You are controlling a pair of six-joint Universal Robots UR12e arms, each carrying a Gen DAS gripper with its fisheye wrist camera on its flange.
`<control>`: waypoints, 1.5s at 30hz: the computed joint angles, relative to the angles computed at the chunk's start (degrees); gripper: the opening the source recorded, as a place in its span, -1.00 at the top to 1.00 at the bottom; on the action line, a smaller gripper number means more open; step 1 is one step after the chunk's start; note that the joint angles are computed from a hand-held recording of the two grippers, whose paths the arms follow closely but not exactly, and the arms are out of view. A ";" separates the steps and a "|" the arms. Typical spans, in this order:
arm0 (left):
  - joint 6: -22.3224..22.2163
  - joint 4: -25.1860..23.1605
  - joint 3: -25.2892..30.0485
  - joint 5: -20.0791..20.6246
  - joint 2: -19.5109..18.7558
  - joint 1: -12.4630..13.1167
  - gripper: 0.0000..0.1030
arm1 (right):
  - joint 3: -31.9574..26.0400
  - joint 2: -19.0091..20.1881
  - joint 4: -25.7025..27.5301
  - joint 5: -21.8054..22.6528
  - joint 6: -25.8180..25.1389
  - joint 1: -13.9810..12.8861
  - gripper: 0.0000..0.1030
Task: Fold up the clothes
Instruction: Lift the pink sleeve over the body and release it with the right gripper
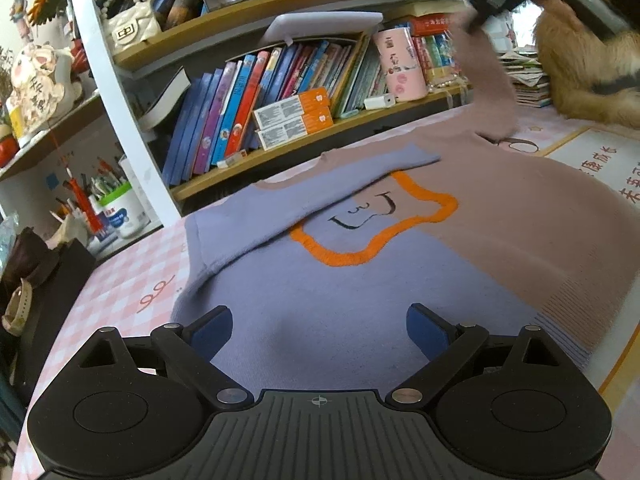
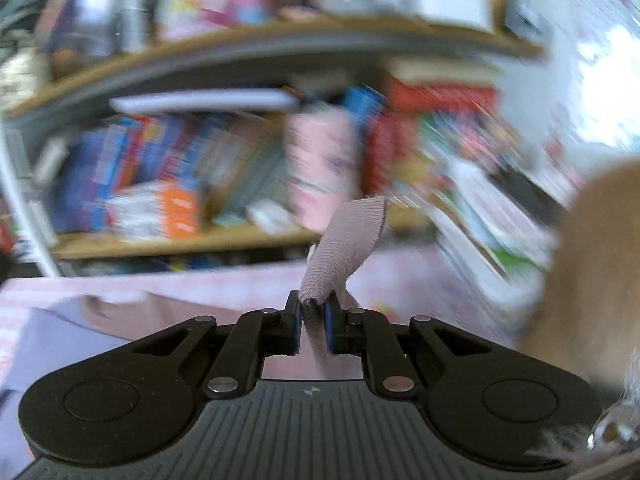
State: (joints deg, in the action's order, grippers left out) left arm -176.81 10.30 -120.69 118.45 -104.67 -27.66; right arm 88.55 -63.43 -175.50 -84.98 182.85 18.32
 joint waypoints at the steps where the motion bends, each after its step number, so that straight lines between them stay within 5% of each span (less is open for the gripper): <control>1: 0.07 0.02 0.01 0.07 -0.02 -0.02 -0.86 | -0.80 0.20 -0.69 1.30 -0.44 0.57 0.80; 10: 0.77 1.76 -0.15 0.83 -0.27 -0.31 -0.86 | -8.66 4.33 -2.65 11.62 -1.14 5.66 0.80; 25: 1.72 2.94 -0.28 0.45 -0.41 -0.36 -0.86 | -14.08 9.80 6.00 15.56 -1.13 9.33 0.80; 28: 1.69 2.84 -0.29 0.42 -0.40 -0.35 -0.86 | -13.94 9.91 4.90 14.50 -0.77 9.63 0.44; 29: 1.66 2.74 -0.29 0.41 -0.39 -0.34 -0.86 | -13.56 9.77 3.45 14.86 -0.38 9.49 0.17; 39: 2.05 2.33 -0.21 0.39 -0.46 -0.36 -0.86 | -5.94 5.16 -4.04 18.33 2.66 6.59 0.12; 45: 1.18 2.78 -0.19 1.18 -0.56 -0.34 -0.86 | 9.50 -1.28 -5.48 10.62 -4.62 4.98 0.07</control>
State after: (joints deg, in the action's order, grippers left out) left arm -175.63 13.08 -120.88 119.63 -105.23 -28.00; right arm 98.05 -64.71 -180.98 -74.36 178.23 23.30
